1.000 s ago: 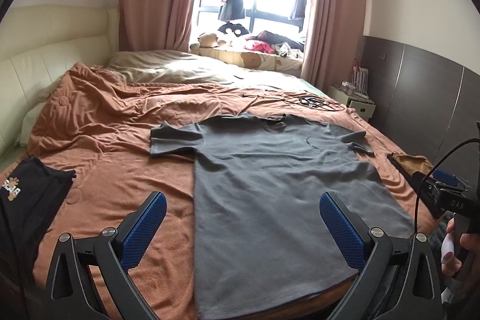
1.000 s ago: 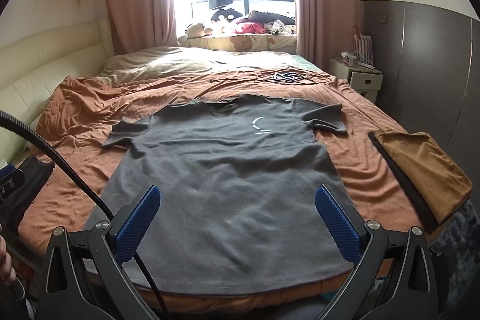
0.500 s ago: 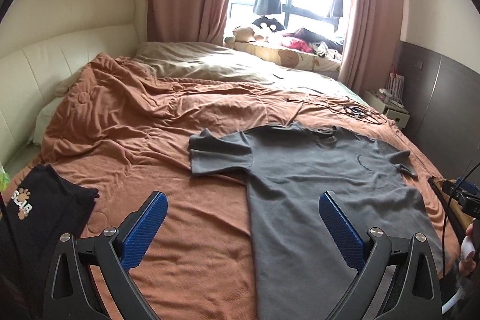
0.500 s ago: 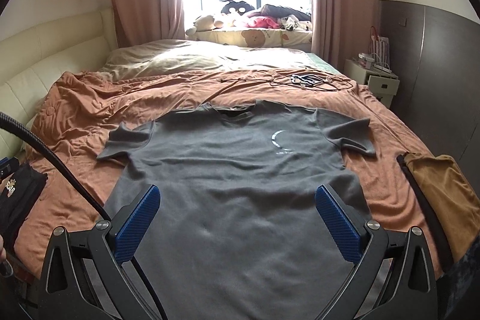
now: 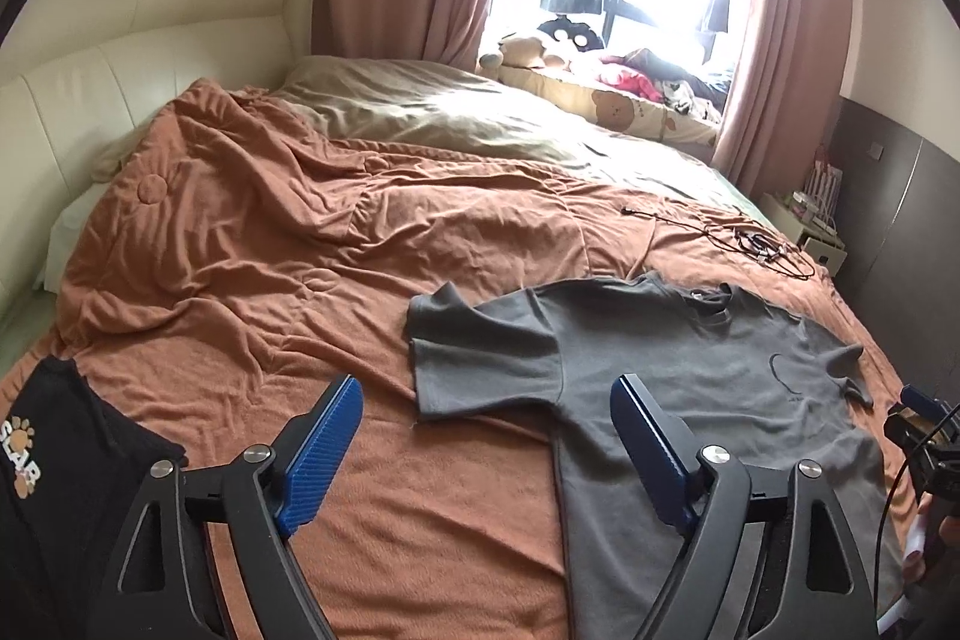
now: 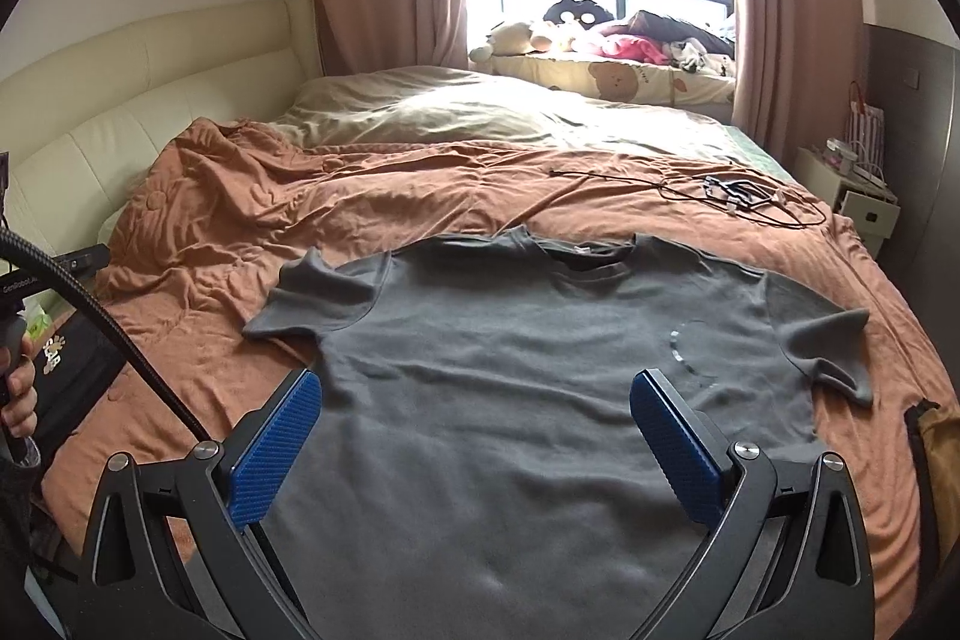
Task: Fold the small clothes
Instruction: 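Move the left tool to the grey T-shirt's sleeve and grasp its edge, then lift the sleeve with the left gripper and fold it onto the shirt body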
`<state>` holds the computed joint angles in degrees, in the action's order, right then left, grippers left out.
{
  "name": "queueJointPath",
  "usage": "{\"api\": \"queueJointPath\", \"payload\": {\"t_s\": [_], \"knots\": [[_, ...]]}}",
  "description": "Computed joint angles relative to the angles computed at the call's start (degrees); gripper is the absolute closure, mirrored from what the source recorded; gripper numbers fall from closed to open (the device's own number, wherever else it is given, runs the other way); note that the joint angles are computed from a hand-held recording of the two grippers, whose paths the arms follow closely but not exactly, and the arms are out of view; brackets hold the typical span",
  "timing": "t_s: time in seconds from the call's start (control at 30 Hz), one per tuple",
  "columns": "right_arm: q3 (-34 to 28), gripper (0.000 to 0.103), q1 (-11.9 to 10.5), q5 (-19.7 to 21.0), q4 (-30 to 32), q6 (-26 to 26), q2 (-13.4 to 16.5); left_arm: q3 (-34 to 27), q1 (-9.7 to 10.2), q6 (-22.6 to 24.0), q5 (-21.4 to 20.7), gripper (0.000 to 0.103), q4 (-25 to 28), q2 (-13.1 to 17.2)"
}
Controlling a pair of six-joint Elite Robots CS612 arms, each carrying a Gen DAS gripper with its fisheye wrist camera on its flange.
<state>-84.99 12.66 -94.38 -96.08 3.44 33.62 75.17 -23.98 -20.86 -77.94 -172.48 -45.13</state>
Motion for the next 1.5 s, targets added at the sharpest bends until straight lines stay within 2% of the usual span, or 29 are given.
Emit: {"api": "queueJointPath", "payload": {"t_s": [0.2, 0.27, 0.4, 0.43, 0.47, 0.53, 0.63, 0.7, 0.73, 0.77, 0.9, 0.97, 1.07, 1.13, 1.23, 1.3, 1.37, 1.43, 1.47, 1.5], "knots": [[6.5, 0.004, -0.6, 2.1, -2.8, 0.4, -2.1, -7.3, 2.01, -2.1, -3.4, 0.026, 5.6, 4.4], [8.3, 0.004, -1.0, 4.5, -3.8, 0.4, -2.7, -9.8, 2.54, -2.7, -4.1, 0.028, 7.5, 6.0], [12.6, 0.005, -1.5, 6.7, -5.0, 1.6, -4.3, -14.6, 3.55, -3.6, -5.9, 0.031, 10.9, 9.2], [13.9, 0.010, -1.7, 7.9, -5.2, 2.1, -4.8, -15.9, 3.83, -4.0, -6.5, 0.033, 11.8, 10.1], [15.1, 0.022, -1.8, 8.4, -5.0, 2.4, -5.4, -17.2, 4.11, -4.3, -7.1, 0.037, 12.8, 10.9], [18.0, 0.035, -1.8, 8.1, -4.4, 2.6, -6.8, -20.0, 4.69, -5.2, -8.4, 0.038, 14.9, 12.8], [22.3, 0.037, -2.0, 9.6, -4.5, 3.5, -8.7, -24.3, 5.46, -5.9, -10.1, 0.039, 17.6, 15.7], [25.5, 0.043, -2.0, 9.6, -4.8, 3.7, -10.1, -27.5, 5.91, -6.5, -11.2, 0.039, 19.7, 17.7], [26.6, 0.049, -2.1, 10.4, -4.8, 4.1, -10.7, -29.0, 6.09, -6.7, -11.6, 0.039, 20.9, 18.6], [28.2, 0.051, -2.2, 11.3, -5.3, 4.5, -11.3, -30.4, 6.21, -7.1, -11.6, 0.040, 22.2, 19.4], [33.1, 0.053, -2.7, 14.6, -6.5, 6.6, -13.2, -35.7, 6.55, -8.0, -12.6, 0.041, 25.1, 22.7], [35.3, 0.062, -2.9, 15.7, -6.9, 6.9, -14.1, -38.6, 6.61, -7.9, -12.5, 0.041, 27.1, 24.4], [39.6, 0.063, -3.1, 16.7, -8.0, 7.7, -15.8, -43.7, 6.80, -8.4, -12.8, 0.047, 31.4, 27.3], [41.7, 0.063, -3.1, 16.6, -8.7, 8.6, -16.7, -47.1, 6.87, -9.0, -12.5, 0.047, 34.4, 29.2], [45.4, 0.071, -3.3, 18.7, -10.2, 9.7, -18.1, -52.1, 7.05, -9.8, -13.3, 0.047, 38.0, 32.1], [47.9, 0.071, -3.5, 20.5, -11.1, 10.7, -19.0, -55.0, 7.01, -9.8, -13.3, 0.048, 40.2, 33.7], [50.0, 0.085, -3.9, 23.5, -12.2, 12.4, -19.7, -55.6, 6.73, -9.2, -11.8, 0.049, 40.0, 34.1], [52.7, 0.089, -4.2, 25.7, -12.6, 14.0, -20.7, -57.1, 6.47, -8.8, -10.6, 0.074, 42.4, 34.5], [53.9, 0.091, -4.4, 27.2, -13.3, 14.9, -21.1, -57.6, 6.46, -8.6, -10.7, 0.093, 43.4, 34.6], [55.3, 0.093, -4.5, 28.5, -14.1, 15.6, -21.5, -57.6, 6.62, -9.0, -12.0, 0.095, 43.1, 34.6]]}}
